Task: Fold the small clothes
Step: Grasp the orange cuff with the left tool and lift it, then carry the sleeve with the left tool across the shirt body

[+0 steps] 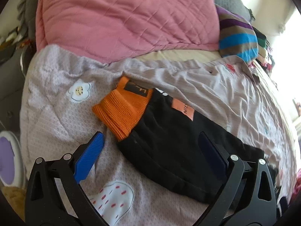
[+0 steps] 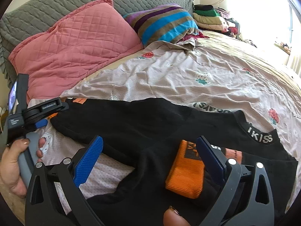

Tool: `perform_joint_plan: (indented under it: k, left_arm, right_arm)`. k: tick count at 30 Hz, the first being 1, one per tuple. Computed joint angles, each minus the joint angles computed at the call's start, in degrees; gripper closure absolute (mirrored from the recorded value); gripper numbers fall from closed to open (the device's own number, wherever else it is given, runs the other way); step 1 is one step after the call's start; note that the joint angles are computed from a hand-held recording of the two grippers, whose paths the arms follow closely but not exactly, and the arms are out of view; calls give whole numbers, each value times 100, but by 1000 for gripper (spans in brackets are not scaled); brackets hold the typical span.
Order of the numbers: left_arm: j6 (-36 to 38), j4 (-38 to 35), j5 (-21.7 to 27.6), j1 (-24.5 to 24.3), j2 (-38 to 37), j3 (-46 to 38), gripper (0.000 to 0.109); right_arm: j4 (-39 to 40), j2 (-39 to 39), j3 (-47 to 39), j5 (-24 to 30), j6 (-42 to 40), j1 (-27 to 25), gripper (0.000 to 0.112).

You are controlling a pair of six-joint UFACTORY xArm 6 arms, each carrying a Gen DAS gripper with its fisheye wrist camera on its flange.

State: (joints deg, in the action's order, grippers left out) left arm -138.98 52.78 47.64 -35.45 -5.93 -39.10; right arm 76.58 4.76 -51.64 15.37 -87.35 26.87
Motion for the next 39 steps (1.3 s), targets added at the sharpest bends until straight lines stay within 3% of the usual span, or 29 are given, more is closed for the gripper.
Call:
perform_joint_plan:
  k: [6,9,12,14,17,26,33,39]
  left_arm:
    - [-327,344,-66,162,66,37,15]
    - [-399,558,-276,347,86,81,32]
    - [-450,631,-317,430,111,102,60]
    - [-571,714,-305,428,42,171,85]
    - [-953,1035,-340,375,-203,367,103]
    - [-2164,2423,-166,-99,-792,672,106]
    - [-1958,3000,251,-591,-702,303,106]
    - [-1681,3358,285,-827,-394,-147,106]
  right_arm:
    - [7,-12,61,18,59,80,14]
    - [19,-55,115,47,75,47,14]
    - [-32,-94,161,133,212,-49,14]
    - [-64,-139,203,211,306,-123,14]
    - [15,-236,291,287,258,-211,14]
    - [242,-469,593,448,208,-594,14]
    - [508,-745,823,642,182,-978,14]
    - [632,-975,962,747,194,-1373,14]
